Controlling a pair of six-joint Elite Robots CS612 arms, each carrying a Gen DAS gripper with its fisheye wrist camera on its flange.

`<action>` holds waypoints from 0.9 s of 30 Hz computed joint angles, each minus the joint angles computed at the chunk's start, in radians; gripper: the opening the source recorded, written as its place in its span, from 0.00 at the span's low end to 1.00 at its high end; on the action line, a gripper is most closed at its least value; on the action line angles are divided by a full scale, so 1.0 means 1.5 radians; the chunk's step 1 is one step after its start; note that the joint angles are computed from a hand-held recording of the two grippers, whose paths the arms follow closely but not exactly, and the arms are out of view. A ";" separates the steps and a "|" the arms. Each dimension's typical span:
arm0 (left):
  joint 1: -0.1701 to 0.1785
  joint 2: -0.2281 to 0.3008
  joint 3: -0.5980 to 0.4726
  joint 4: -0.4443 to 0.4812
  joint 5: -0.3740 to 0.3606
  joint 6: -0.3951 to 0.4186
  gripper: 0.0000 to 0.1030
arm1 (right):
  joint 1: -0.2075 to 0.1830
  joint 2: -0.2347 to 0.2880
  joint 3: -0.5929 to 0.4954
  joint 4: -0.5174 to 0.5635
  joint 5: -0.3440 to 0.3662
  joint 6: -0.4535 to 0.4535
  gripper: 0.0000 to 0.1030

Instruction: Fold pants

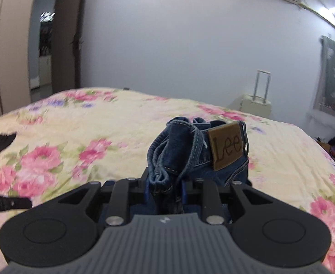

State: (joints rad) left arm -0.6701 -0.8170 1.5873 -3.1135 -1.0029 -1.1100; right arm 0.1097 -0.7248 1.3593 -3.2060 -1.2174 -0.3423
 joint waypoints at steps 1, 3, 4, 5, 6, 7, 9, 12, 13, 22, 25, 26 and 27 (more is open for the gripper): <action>0.003 0.001 0.003 -0.008 -0.008 -0.004 0.26 | 0.012 0.002 0.007 0.028 0.001 -0.044 0.19; 0.010 0.004 0.008 -0.028 -0.029 -0.010 0.26 | 0.029 0.004 0.019 0.109 -0.001 -0.125 0.18; 0.012 0.006 0.009 -0.035 -0.040 -0.010 0.26 | 0.036 0.007 0.024 0.149 -0.011 -0.162 0.19; 0.015 0.008 0.008 -0.040 -0.053 -0.009 0.28 | 0.042 0.010 0.032 0.161 -0.028 -0.191 0.19; 0.019 0.010 0.007 -0.048 -0.067 -0.009 0.29 | 0.044 0.015 0.040 0.146 -0.042 -0.213 0.19; 0.020 0.014 0.006 -0.062 -0.078 -0.010 0.30 | 0.046 0.016 0.048 0.127 -0.046 -0.225 0.20; 0.025 0.020 0.003 -0.090 -0.101 -0.009 0.36 | 0.044 0.013 0.043 0.152 -0.039 -0.215 0.24; 0.030 0.029 -0.001 -0.133 -0.127 0.001 0.43 | 0.035 0.006 0.025 0.227 -0.002 -0.203 0.32; 0.029 0.029 -0.001 -0.134 -0.125 0.005 0.44 | 0.031 0.003 0.022 0.249 0.012 -0.200 0.33; 0.048 0.061 -0.043 -0.168 -0.218 -0.003 0.58 | -0.019 -0.028 0.019 0.368 0.171 -0.083 0.35; 0.054 0.077 -0.071 -0.147 -0.239 0.004 0.68 | -0.036 -0.034 0.032 0.303 0.162 -0.026 0.36; 0.056 0.082 -0.083 -0.126 -0.245 0.010 0.68 | -0.040 -0.034 0.033 0.284 0.148 -0.006 0.36; 0.057 0.086 -0.093 -0.110 -0.251 0.012 0.68 | -0.046 -0.033 0.034 0.261 0.131 0.017 0.36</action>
